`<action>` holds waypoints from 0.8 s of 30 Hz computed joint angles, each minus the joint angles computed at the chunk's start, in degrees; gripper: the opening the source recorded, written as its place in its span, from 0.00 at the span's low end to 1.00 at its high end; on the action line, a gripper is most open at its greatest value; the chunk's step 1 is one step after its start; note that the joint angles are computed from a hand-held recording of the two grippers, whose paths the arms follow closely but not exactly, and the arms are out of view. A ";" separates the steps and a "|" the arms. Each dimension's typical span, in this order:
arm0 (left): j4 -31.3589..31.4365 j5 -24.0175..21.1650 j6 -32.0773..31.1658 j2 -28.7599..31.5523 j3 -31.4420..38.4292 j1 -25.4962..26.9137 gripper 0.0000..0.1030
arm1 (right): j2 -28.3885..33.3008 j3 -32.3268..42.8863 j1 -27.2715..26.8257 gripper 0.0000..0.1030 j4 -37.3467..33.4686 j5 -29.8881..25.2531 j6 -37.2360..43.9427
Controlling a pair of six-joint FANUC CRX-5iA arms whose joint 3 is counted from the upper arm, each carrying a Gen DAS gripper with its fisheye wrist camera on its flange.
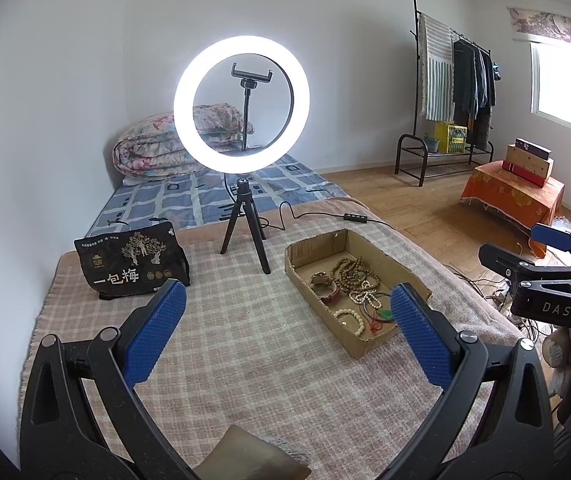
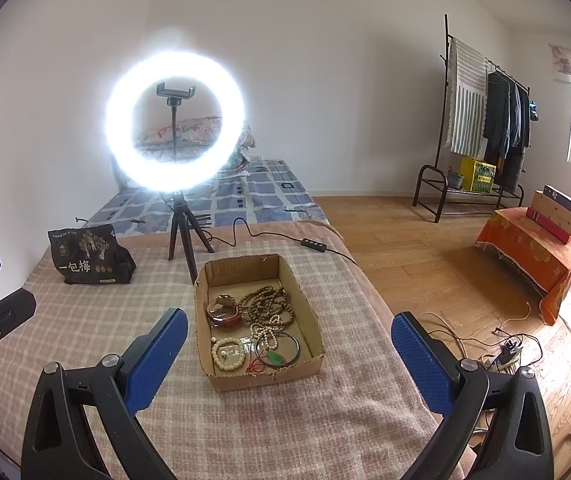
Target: Organize jewelry
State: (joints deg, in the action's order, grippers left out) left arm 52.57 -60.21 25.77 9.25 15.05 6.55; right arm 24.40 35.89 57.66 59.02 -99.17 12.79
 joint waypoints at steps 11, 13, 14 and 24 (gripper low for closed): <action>-0.10 -0.06 0.08 -0.07 -0.01 -0.03 1.00 | 0.37 0.46 -0.05 1.00 -0.54 -0.11 0.13; 0.00 -0.04 0.11 -0.11 -0.08 -0.03 1.00 | 0.39 0.50 -0.06 1.00 -0.54 -0.18 0.15; 0.04 0.06 0.11 -0.17 -0.16 -0.04 1.00 | 0.32 0.40 -0.03 1.00 -0.58 -0.18 0.07; -0.03 0.18 0.10 -0.29 -0.23 -0.06 1.00 | 0.50 0.57 0.00 1.00 -0.80 -0.09 0.29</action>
State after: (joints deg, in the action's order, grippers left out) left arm 52.54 -60.02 25.87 8.95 14.81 6.49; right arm 24.90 36.45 57.66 58.22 -99.26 13.08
